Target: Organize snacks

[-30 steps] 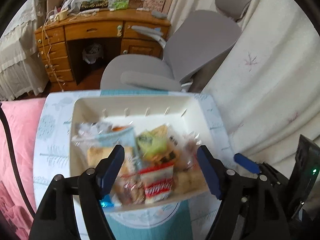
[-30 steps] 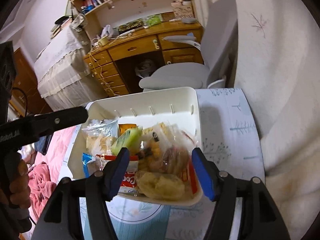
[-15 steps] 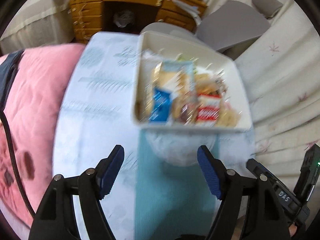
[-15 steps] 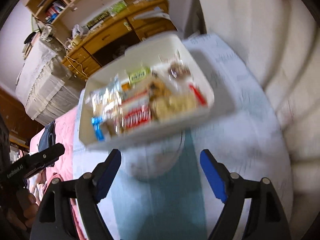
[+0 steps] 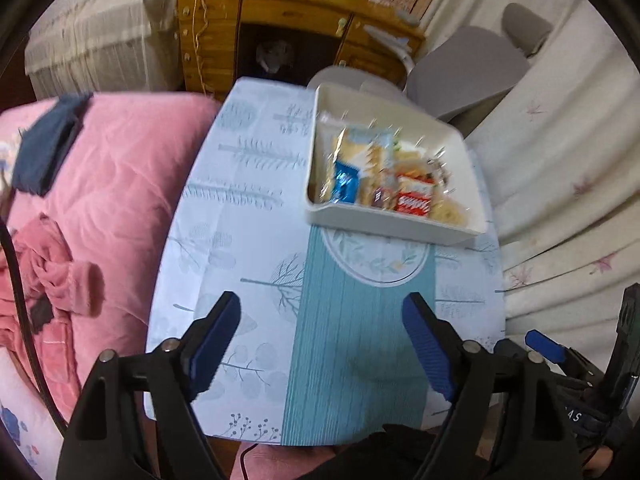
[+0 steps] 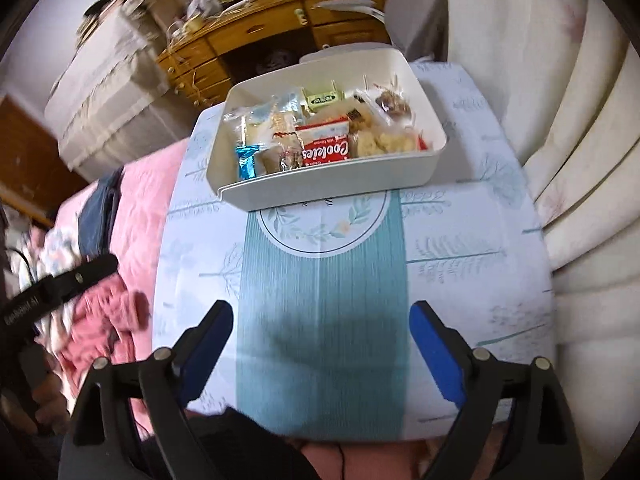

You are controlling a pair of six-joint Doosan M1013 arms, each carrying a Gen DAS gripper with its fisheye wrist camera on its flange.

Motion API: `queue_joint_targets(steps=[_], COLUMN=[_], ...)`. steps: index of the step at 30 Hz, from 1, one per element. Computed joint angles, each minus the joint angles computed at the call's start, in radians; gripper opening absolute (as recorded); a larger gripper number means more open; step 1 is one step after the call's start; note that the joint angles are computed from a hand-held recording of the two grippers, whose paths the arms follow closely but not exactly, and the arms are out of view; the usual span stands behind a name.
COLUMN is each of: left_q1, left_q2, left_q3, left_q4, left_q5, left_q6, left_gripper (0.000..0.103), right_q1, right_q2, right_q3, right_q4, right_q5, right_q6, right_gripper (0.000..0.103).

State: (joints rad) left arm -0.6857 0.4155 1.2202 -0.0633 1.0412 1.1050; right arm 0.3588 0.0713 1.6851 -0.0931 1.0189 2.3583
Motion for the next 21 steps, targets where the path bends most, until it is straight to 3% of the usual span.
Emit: queue_joint_targets(steps=[8,15,21], left_q1=[-0.070,-0.119,-0.152], left_q2=[-0.045,-0.076,-0.099], left_q3=[-0.012,0.031,0.063], left_q4=[0.142,0.273,0.390], left_q5=[0.011,0.010,-0.007], left_q6=[-0.064,-0.165,-0.245], left_gripper=[0.093,0.101,0.103], right_q1=[0.030,0.092,0.138], right_q2=[-0.067,-0.128,-0.143], right_q3=[-0.022,0.029,0.044], right_q4=[-0.047,-0.175,-0.285], right_q5=[0.038,-0.030,-0.014], right_q6=[-0.026,0.112,0.201], right_gripper=[0.098,0.103,0.103])
